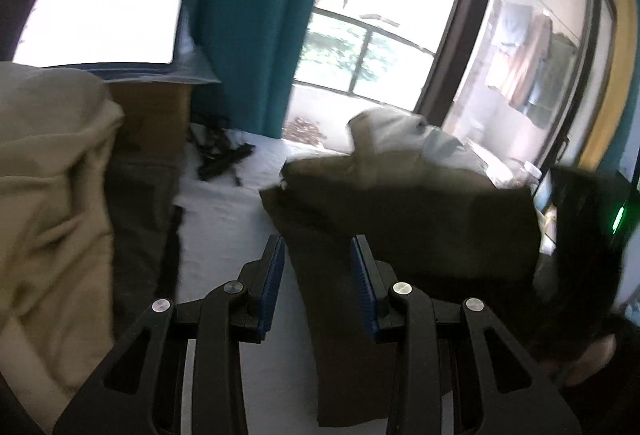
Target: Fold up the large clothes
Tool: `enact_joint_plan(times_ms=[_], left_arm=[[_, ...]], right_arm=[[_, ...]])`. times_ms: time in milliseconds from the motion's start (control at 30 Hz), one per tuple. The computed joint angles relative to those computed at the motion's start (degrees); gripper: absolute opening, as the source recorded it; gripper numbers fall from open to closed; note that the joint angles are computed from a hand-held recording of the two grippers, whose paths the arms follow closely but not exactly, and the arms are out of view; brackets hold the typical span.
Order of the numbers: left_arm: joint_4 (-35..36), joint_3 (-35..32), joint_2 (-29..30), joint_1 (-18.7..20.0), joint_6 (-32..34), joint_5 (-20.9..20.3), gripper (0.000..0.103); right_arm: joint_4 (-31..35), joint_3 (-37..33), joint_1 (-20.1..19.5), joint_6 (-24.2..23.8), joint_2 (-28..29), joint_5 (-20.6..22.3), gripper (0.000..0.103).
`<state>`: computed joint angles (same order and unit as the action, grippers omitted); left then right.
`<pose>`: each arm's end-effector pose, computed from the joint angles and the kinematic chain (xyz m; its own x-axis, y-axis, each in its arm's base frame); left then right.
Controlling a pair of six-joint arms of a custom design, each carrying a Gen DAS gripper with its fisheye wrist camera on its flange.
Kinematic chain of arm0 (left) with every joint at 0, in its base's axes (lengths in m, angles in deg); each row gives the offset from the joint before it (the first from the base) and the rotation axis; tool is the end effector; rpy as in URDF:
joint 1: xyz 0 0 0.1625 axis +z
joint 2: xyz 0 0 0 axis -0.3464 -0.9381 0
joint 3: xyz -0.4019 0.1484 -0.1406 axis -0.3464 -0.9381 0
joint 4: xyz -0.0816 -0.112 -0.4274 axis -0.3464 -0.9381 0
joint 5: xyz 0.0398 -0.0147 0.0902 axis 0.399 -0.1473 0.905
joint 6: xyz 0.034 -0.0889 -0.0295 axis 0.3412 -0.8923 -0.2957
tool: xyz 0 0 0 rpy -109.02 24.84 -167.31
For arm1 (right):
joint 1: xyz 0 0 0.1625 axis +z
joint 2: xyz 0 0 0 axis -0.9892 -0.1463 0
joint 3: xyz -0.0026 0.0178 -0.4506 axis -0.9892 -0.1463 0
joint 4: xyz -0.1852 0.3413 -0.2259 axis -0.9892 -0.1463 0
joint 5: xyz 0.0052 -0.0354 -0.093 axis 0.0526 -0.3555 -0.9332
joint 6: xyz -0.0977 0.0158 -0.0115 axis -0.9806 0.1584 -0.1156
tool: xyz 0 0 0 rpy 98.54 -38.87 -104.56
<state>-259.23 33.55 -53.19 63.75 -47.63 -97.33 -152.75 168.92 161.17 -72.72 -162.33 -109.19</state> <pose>-0.3575 -0.6050 0.0210 -0.8236 0.3223 -0.4667 0.5606 0.5872 -0.5839 0.0228 -0.6090 0.3068 -0.7026 -0.5376 0.4662 -0.7028 0.6267 -0.3365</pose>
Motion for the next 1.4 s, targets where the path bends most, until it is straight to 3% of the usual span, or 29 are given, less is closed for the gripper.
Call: enact_joint_plan(times_ms=[133, 200, 267, 333, 433, 567, 700, 900, 1033, 1067, 1167, 1300, 1400], left_arm=[[-1.2, 0.5, -1.0, -0.3, 0.7, 1.5, 0.036], [-1.3, 0.3, -1.2, -0.6, 1.1, 1.7, 0.036], [-1.1, -0.6, -1.2, -0.7, 2.1, 0.8, 0.036], [-0.4, -1.7, -1.0, -0.7, 3.3, -0.2, 0.036], [1.0, -3.7, -0.6, -0.5, 4.7, -3.0, 0.036], [6.4, -7.1, 0.6, 0.5, 3.6, -8.7, 0.036], [13.6, -10.4, 2.7, 2.0, 0.4, -13.0, 0.036], [26.2, -13.3, 5.1, 3.3, -3.0, -11.6, 0.036], [24.3, -10.9, 4.8, 3.5, -1.7, -13.8, 0.032], [23.7, -10.0, 4.6, 3.4, -1.1, -14.1, 0.014], [20.7, -7.6, 3.6, 2.9, -1.7, -13.7, 0.006], [12.8, -2.0, 0.3, 1.1, -3.6, -11.2, 0.005], [11.1, 0.2, -1.5, 0.7, -5.0, -10.4, 0.005]], right_arm=[[-5.1, 2.5, 0.7, -3.4, 1.3, -3.0, 0.020], [-1.8, 2.2, 0.2, -3.6, 0.6, -1.3, 0.041], [4.2, 1.8, 0.1, -3.4, -0.7, 1.2, 0.082], [2.5, 4.8, 0.8, -7.6, -2.6, 0.9, 0.097], [2.4, 8.0, 0.9, -12.1, -5.5, 1.3, 0.097], [3.7, 9.5, -0.5, -11.9, -9.6, 3.1, 0.097], [1.6, 9.5, -3.1, -7.9, -13.0, 3.9, 0.097], [-1.2, 7.5, -10.2, 2.6, -16.5, 7.5, 0.097], [-2.1, 5.0, -14.5, 11.5, -16.1, 6.4, 0.097], [-2.1, 4.3, -15.0, 13.2, -15.5, 6.0, 0.097], [1.9, 2.6, -17.6, 16.7, -14.8, 10.0, 0.099], [0.6, 2.8, -17.0, 16.1, -13.9, 9.8, 0.102], [1.8, 2.1, -16.6, 14.6, -12.8, 10.1, 0.102]])
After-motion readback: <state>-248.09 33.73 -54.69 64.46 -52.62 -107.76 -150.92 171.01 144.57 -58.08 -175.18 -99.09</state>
